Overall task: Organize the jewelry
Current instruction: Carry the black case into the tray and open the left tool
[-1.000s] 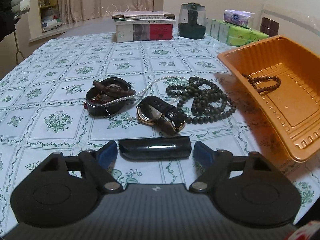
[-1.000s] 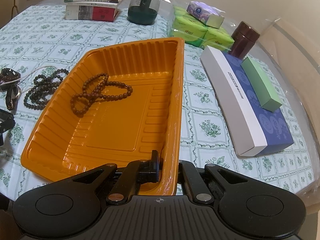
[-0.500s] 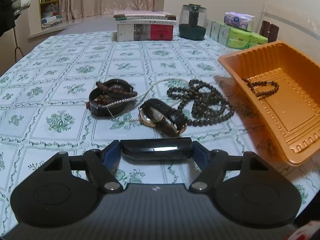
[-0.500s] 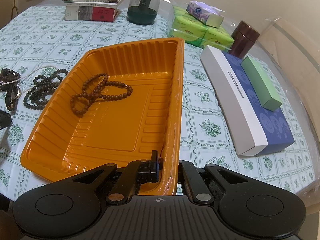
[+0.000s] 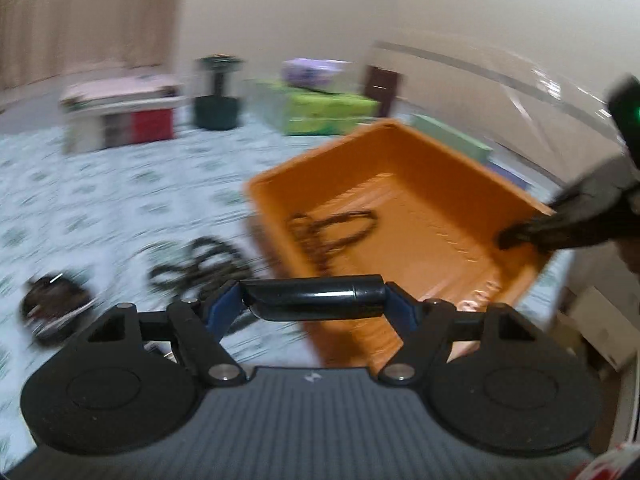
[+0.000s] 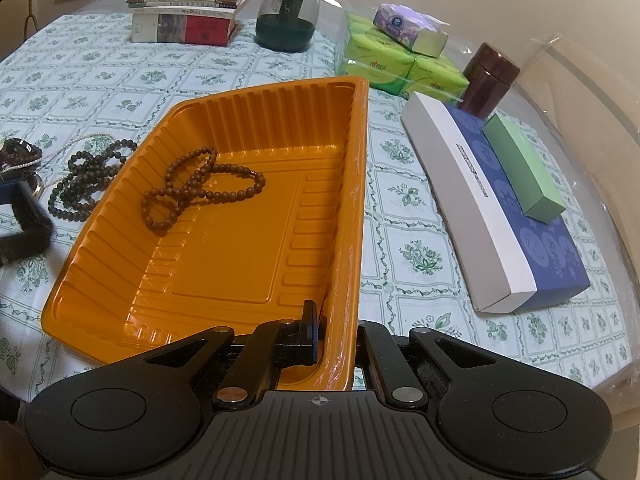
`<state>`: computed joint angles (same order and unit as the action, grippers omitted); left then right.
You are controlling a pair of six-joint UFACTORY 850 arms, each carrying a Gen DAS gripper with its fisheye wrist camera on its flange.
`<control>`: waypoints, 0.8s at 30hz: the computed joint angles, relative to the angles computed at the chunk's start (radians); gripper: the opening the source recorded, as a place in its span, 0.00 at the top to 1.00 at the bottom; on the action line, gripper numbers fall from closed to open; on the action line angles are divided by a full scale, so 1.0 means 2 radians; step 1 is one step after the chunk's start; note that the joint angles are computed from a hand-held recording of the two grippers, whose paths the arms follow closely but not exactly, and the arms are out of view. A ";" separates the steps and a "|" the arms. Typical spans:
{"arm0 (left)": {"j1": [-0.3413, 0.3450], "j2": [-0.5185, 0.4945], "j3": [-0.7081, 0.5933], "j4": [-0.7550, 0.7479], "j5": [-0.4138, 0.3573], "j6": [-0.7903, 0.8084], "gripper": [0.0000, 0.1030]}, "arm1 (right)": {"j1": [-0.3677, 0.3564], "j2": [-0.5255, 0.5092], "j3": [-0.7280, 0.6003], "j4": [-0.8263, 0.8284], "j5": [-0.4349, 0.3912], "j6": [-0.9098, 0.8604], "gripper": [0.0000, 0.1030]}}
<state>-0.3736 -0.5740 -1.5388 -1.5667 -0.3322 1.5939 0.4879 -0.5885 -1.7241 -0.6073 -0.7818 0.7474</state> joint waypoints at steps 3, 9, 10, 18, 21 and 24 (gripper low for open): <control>-0.007 -0.014 -0.023 0.037 -0.020 -0.015 0.28 | -0.001 0.001 0.001 0.001 0.002 -0.001 0.97; -0.019 -0.033 -0.048 0.080 -0.032 -0.033 0.28 | -0.002 0.002 0.004 0.004 0.007 -0.002 0.97; -0.019 -0.034 -0.050 0.085 -0.036 -0.033 0.28 | -0.003 0.003 0.005 0.005 0.009 -0.002 0.97; -0.027 -0.048 -0.073 0.113 -0.041 -0.039 0.28 | -0.005 0.006 0.010 0.010 0.016 -0.004 0.97; -0.029 -0.053 -0.081 0.136 -0.042 -0.062 0.26 | -0.005 0.006 0.011 0.008 0.017 -0.003 0.97; -0.028 -0.053 -0.080 0.138 -0.044 -0.066 0.15 | -0.006 0.006 0.011 0.010 0.018 -0.004 0.97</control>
